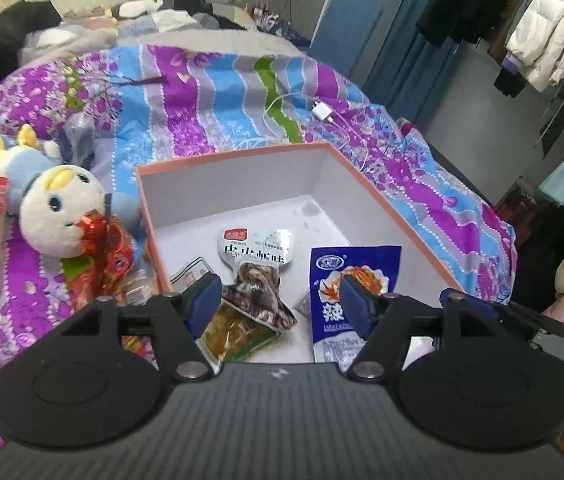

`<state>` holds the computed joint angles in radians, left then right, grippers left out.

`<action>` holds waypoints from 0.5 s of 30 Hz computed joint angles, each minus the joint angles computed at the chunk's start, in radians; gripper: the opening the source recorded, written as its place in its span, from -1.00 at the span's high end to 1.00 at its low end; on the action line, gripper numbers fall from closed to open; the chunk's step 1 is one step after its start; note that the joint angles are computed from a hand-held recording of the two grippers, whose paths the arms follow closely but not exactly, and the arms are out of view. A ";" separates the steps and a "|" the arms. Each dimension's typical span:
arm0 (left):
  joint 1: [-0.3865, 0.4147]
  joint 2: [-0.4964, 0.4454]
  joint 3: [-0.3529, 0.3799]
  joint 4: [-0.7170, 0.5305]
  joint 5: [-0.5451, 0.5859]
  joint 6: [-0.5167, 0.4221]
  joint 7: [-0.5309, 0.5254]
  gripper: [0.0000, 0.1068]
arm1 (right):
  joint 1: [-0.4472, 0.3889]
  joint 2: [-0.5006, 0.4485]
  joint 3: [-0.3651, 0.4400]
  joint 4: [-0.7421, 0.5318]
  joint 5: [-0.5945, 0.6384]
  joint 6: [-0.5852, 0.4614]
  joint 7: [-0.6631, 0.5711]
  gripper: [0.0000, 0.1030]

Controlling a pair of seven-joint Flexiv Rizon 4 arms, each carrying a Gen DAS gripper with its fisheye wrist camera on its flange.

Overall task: Organize snacks
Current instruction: 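Open both grippers to drop the bags into the deep pink box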

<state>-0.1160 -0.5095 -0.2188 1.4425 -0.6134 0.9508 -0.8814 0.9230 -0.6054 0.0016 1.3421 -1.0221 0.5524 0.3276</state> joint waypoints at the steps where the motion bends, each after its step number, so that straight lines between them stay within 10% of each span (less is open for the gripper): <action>1: 0.010 0.030 -0.006 0.037 -0.018 0.012 0.018 -0.32 | 0.012 0.003 0.000 -0.005 -0.007 -0.012 0.003 -0.24; 15: 0.003 0.370 0.088 0.405 -0.314 0.049 0.252 -0.32 | 0.145 0.006 0.017 -0.077 -0.073 -0.154 0.030 -0.24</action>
<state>-0.1127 -0.1396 -0.1306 1.8470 -0.9279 0.9998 -0.6298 1.0684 -0.5999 0.0181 1.2652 -1.0955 0.3988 0.3572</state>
